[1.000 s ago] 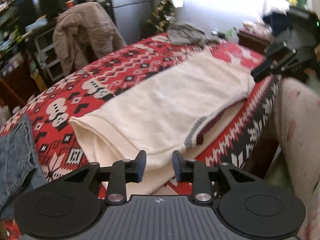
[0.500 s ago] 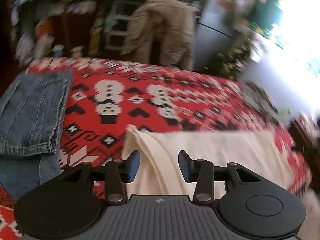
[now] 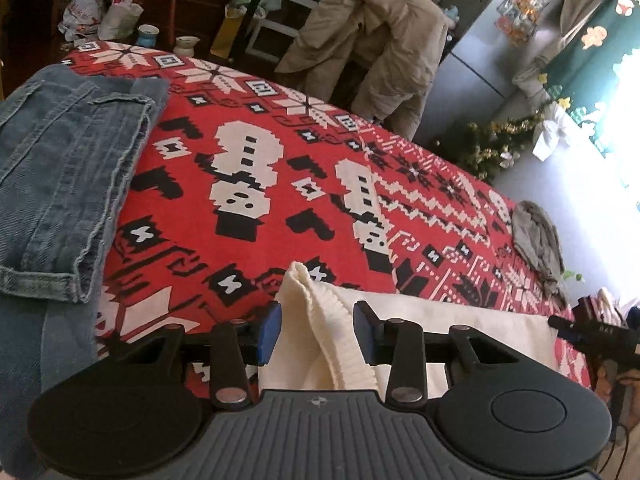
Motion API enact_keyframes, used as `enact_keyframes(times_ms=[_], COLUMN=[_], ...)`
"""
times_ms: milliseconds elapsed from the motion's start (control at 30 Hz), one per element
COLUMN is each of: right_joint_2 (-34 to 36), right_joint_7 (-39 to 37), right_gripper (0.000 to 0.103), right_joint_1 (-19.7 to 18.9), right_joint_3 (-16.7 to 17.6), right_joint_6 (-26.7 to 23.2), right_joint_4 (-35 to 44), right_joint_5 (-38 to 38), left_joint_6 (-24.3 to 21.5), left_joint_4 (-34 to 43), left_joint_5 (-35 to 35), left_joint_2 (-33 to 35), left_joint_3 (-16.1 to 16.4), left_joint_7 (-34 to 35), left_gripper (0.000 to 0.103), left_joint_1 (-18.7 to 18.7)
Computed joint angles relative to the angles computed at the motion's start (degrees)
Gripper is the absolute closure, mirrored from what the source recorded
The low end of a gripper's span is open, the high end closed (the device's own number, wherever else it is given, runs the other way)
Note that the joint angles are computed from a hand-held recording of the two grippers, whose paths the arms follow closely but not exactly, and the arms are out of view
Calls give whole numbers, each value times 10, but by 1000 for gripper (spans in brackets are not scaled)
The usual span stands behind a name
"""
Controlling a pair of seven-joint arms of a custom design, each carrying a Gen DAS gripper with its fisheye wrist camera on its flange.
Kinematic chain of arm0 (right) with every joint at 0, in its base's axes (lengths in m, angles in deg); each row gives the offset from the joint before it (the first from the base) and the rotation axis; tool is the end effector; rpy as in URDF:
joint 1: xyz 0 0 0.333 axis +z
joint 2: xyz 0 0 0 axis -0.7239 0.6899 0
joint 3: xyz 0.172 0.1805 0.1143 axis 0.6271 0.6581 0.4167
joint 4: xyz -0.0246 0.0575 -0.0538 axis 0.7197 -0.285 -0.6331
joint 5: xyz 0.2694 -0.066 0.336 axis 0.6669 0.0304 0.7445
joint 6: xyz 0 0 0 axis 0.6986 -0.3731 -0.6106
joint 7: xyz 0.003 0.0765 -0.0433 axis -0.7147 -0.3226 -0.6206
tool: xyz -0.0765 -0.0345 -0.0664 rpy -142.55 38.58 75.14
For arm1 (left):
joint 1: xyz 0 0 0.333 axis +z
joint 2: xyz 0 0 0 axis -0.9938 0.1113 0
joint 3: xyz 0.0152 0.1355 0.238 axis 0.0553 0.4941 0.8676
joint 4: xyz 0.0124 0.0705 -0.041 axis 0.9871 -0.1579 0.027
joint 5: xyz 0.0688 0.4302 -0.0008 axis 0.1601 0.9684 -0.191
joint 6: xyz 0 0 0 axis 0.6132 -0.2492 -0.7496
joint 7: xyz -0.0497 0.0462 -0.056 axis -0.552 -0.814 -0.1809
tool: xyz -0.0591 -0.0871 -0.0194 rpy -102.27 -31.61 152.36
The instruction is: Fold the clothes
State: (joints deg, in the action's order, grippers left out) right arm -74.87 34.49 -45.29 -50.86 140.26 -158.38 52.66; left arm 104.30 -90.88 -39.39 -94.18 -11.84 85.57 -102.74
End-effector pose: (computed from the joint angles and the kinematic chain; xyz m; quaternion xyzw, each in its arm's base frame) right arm 0.5856 -0.0270 0.5003 -0.7310 0.5598 0.0309 0.3891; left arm 0.3080 -0.1942 0.5133 -0.8411 0.3874 -0.3395 0.1651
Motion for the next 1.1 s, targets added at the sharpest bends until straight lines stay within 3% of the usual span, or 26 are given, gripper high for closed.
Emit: enact_keyframes(times_ms=[100, 200, 300, 400, 600, 633, 700, 767, 833, 900, 967, 1100], right_joint_2=[10, 9, 0, 4, 27, 26, 14, -13, -36, -62, -94, -169], right_joint_7=[3, 0, -9, -6, 11, 10, 3, -21, -45, -63, -86, -140], right_gripper=[89, 97, 99, 100, 99, 97, 84, 60, 58, 45, 24, 5], right_joint_1=[3, 6, 11, 15, 13, 12, 11, 11, 12, 13, 15, 26], right_joint_3=[5, 9, 11, 8, 10, 10, 9, 7, -1, -8, -11, -27], right_joint_6=[12, 32, 69, 94, 86, 82, 83, 101, 99, 97, 102, 94], right_joint_4=[5, 0, -16, -20, -7, -6, -11, -29, -38, -48, -66, -114], right_joint_5=[-1, 3, 18, 41, 38, 40, 38, 44, 47, 42, 30, 15], left_joint_6=[18, 4, -13, -22, -35, -46, -68, -77, -86, -95, -104, -115], left_joint_4=[-4, 8, 15, 4, 12, 17, 29, 32, 43, 54, 69, 109], left_joint_5=[0, 13, 47, 57, 77, 82, 93, 104, 108, 112, 116, 131], left_joint_2=[8, 21, 21, 13, 21, 20, 19, 8, 7, 7, 11, 40], left_joint_3=[1, -13, -38, -37, -33, -39, -51, -55, -60, -64, -72, -96], left_joint_7=[-11, -23, -26, -36, -11, -11, -10, -6, -5, -4, -6, -9], left_gripper=[68, 99, 99, 99, 94, 84, 63, 62, 59, 49, 42, 31], left_joint_1=[10, 26, 35, 27, 16, 16, 17, 11, 4, -2, -7, -15])
